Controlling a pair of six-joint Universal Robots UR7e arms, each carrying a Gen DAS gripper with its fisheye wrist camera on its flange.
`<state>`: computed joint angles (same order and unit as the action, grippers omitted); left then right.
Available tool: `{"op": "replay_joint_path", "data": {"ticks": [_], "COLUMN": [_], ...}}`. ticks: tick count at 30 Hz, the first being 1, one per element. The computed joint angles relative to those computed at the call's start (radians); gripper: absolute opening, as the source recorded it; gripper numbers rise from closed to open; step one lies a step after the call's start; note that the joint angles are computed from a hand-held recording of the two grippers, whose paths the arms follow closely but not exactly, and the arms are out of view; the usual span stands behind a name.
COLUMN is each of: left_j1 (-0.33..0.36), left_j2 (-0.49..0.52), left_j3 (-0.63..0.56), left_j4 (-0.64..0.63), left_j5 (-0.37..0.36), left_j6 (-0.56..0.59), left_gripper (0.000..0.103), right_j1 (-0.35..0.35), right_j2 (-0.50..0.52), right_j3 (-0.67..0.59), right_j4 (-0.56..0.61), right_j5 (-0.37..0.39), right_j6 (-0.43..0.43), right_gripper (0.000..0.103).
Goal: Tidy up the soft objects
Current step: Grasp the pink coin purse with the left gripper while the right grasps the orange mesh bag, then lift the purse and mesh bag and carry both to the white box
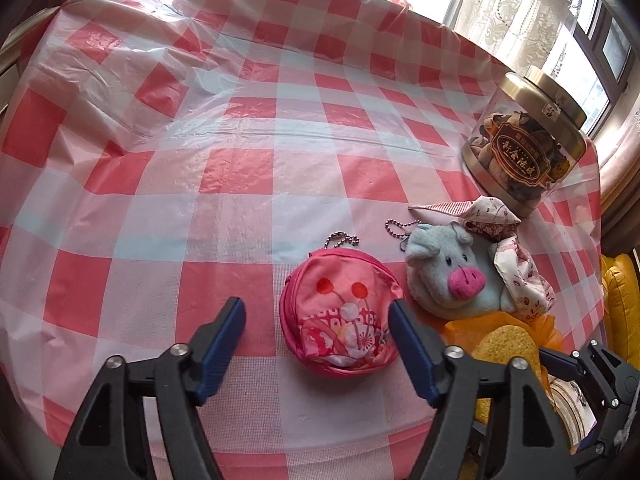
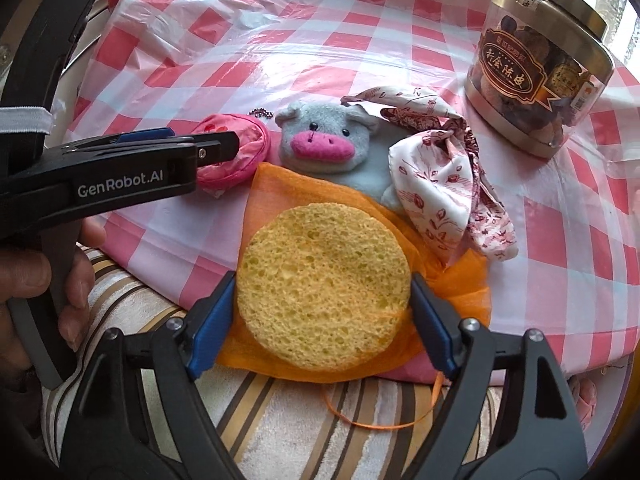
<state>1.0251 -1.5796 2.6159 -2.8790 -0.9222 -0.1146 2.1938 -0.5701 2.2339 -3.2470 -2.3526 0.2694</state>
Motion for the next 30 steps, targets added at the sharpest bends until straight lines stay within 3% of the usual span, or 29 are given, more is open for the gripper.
{"op": "replay_joint_path", "data": {"ticks": [11, 17, 18, 20, 25, 30], "left_j1": [-0.047, -0.048, -0.051, -0.062, -0.071, -0.119], "left_j2": [0.038, 0.072, 0.074, 0.078, 0.052, -0.034], "left_j3": [-0.008, -0.025, -0.024, -0.017, -0.013, 0.013], "left_j4": [0.072, 0.128, 0.129, 0.124, 0.148, 0.212], "left_j5": [0.000, 0.073, 0.080, 0.099, 0.100, 0.127], "left_j6": [0.044, -0.026, -0.027, -0.029, -0.042, -0.100], "left_gripper": [0.084, 0.084, 0.083, 0.072, 0.072, 0.072], "right_j1": [0.054, 0.065, 0.065, 0.064, 0.060, 0.052], "right_j2": [-0.104, -0.154, -0.162, -0.173, -0.209, -0.239], "right_j3": [0.105, 0.161, 0.170, 0.187, 0.236, 0.277], "right_j4": [-0.040, -0.065, -0.070, -0.081, -0.103, -0.131], "right_j5": [-0.021, -0.031, -0.033, -0.041, -0.050, -0.063], "right_j6": [0.071, 0.100, 0.104, 0.111, 0.130, 0.144], "right_gripper": [0.084, 0.084, 0.084, 0.084, 0.084, 0.084]}}
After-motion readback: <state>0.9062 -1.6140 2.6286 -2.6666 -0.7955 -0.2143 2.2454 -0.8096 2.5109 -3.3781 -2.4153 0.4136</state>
